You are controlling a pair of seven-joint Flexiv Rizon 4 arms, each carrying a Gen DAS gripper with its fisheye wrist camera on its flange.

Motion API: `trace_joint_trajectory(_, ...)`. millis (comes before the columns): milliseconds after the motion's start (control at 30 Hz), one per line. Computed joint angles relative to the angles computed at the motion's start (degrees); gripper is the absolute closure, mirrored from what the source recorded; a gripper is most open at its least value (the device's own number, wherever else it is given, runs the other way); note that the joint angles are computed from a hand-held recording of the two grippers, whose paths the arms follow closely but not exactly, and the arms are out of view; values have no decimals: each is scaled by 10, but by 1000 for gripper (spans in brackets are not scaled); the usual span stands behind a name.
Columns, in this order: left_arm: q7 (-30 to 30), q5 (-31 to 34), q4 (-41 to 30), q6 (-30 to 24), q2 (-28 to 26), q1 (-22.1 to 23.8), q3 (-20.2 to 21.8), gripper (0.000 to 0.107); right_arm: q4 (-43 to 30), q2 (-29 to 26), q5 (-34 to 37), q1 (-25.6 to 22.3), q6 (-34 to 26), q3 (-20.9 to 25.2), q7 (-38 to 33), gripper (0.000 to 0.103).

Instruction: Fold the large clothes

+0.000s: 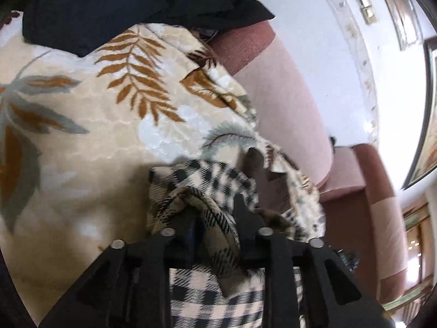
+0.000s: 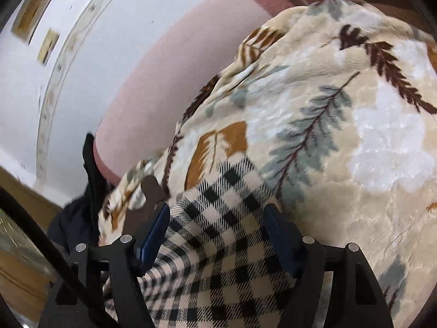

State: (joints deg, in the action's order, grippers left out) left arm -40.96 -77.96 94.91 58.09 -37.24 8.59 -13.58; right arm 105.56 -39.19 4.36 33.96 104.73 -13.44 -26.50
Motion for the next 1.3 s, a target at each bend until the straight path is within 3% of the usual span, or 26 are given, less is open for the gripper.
trace_joint_trajectory(67, 4, -5, 2, 4, 4, -2, -1, 66, 6, 3, 10, 25, -3, -29, 4, 27)
trace_joint_trajectory(167, 7, -12, 5, 11, 10, -6, 0, 60, 9, 8, 9, 59, -6, -64, -3, 27)
trace_joint_trajectory(300, 31, -59, 13, 1, 21, -1, -5, 52, 10, 10, -17, 139, -43, -147, -20, 27)
trace_joint_trajectory(367, 46, -97, 16, 1, 28, -3, -3, 37, 7, 8, -39, 157, -59, -162, -25, 27)
trace_joint_trajectory(500, 86, -153, 16, 66, 43, -37, 20, 30, -9, 1, -98, 170, -99, -164, -37, 27)
trace_joint_trajectory(633, 76, -85, 21, 130, 45, -68, 42, 30, -23, -4, -153, 162, -130, -146, -38, 27)
trace_joint_trajectory(733, 64, 17, 39, 187, 45, -95, 55, 30, -29, -2, -187, 145, -140, -115, -40, 27)
trace_joint_trajectory(833, 104, 43, 68, 235, 52, -100, 36, 30, -22, 6, -219, 151, -159, -112, -32, 27)
trace_joint_trajectory(933, 116, 78, 109, 240, 65, -96, 21, 30, -3, 25, -257, 162, -187, -111, -28, 27)
trace_joint_trajectory(1067, 69, 159, 149, 263, 68, -110, 35, 30, 44, 56, -322, 217, -240, -165, 1, 27)
trace_joint_trajectory(1133, 22, 223, 155, 274, 58, -134, 71, 30, 54, 70, -331, 200, -272, -141, -5, 26)
trace_joint_trajectory(1233, 2, 242, 170, 280, 64, -120, 62, 29, 85, 97, -333, 173, -285, -115, 8, 21)
trace_joint_trajectory(1300, -23, 250, 182, 271, 79, -108, 60, 30, 121, 129, -342, 172, -271, -122, 46, 19)
